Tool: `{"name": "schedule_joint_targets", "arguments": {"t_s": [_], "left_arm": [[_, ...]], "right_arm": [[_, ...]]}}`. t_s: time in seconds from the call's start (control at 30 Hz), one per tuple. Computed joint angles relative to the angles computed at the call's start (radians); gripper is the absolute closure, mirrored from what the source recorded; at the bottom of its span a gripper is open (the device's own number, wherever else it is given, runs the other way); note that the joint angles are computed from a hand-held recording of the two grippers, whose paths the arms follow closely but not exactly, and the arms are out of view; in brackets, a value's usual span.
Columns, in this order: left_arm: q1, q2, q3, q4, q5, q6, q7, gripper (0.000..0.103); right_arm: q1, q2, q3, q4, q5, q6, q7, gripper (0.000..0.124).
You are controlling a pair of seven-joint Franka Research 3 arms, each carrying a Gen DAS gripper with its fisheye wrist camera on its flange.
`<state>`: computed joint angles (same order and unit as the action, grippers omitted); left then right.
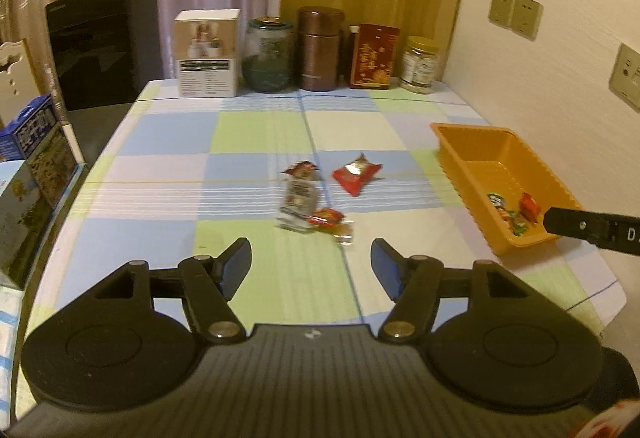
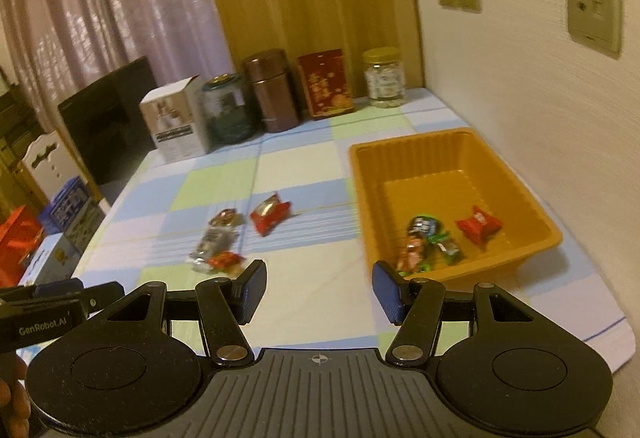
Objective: Organize snacks
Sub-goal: 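Move both open tools back toward the remaining snacks on the table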
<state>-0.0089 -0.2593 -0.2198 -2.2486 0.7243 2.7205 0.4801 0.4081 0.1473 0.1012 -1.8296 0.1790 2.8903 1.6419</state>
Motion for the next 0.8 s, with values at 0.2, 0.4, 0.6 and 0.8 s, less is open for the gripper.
{"name": "schedule_joint_targets", "arguments": {"t_s": [0.2,0.4,0.6,0.8], "left_arm": [[0.014,-0.014,0.015,-0.016,-0.013,0.005,0.004,0.039],[0.027,0.006,0.024,-0.011,-0.024,0.022,0.017,0.036],[0.032,0.037,0.039,-0.001,-0.043,0.033,0.043,0.036],[0.036,0.082,0.057,0.025,-0.065,0.044,0.076,0.034]], "right_arm": [[0.016,0.030,0.007,0.035,-0.006,-0.014,-0.010,0.065],[0.030,0.062,0.005,0.061,-0.013,-0.025,-0.007,0.065],[0.052,0.116,0.000,0.108,-0.035,-0.028,-0.003,0.065],[0.080,0.187,-0.011,0.176,-0.054,-0.040,0.010,0.065]]}}
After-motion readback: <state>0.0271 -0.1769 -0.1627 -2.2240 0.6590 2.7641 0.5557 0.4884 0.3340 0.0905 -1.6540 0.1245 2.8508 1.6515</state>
